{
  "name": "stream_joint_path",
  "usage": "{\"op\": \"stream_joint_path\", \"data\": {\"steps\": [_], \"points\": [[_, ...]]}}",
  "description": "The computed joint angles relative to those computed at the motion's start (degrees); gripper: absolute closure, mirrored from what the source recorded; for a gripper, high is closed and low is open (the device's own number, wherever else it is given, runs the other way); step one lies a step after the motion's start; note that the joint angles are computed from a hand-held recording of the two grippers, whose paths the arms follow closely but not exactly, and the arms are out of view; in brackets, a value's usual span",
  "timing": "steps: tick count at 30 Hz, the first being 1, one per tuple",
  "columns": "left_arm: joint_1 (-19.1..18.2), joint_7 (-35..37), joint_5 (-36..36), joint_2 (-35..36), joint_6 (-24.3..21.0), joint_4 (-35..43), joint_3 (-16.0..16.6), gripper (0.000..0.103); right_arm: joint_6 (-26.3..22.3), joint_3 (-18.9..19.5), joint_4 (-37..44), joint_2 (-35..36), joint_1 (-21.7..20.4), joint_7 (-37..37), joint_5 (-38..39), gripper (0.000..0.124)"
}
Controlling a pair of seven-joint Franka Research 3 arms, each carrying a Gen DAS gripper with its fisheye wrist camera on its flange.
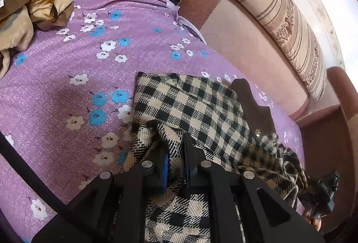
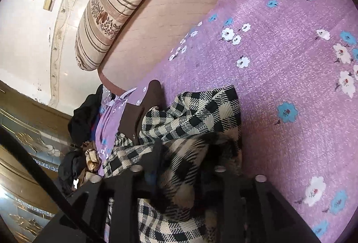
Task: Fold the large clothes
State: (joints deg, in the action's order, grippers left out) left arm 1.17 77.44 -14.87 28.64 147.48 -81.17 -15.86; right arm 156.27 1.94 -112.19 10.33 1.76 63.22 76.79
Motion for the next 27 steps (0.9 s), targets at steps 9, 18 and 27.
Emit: {"op": "stream_joint_path", "data": {"steps": [9,18,27], "points": [[4.27,5.65,-9.09,-7.89,13.12,-10.01,-4.22,0.03,1.3,-0.14,-1.13,-2.35,0.04,-5.65,7.49,0.07],[-1.77,0.45,6.48,-14.32,15.45,-17.84,4.12,0.028,9.63,-1.04,-2.94,-5.43,1.99,-12.75,15.85,0.045],[-5.4,-13.95,31.89,-19.1,13.28,-25.17,11.16,0.028,8.28,0.09,-6.66,-9.3,6.7,-7.58,-1.72,0.056]]}}
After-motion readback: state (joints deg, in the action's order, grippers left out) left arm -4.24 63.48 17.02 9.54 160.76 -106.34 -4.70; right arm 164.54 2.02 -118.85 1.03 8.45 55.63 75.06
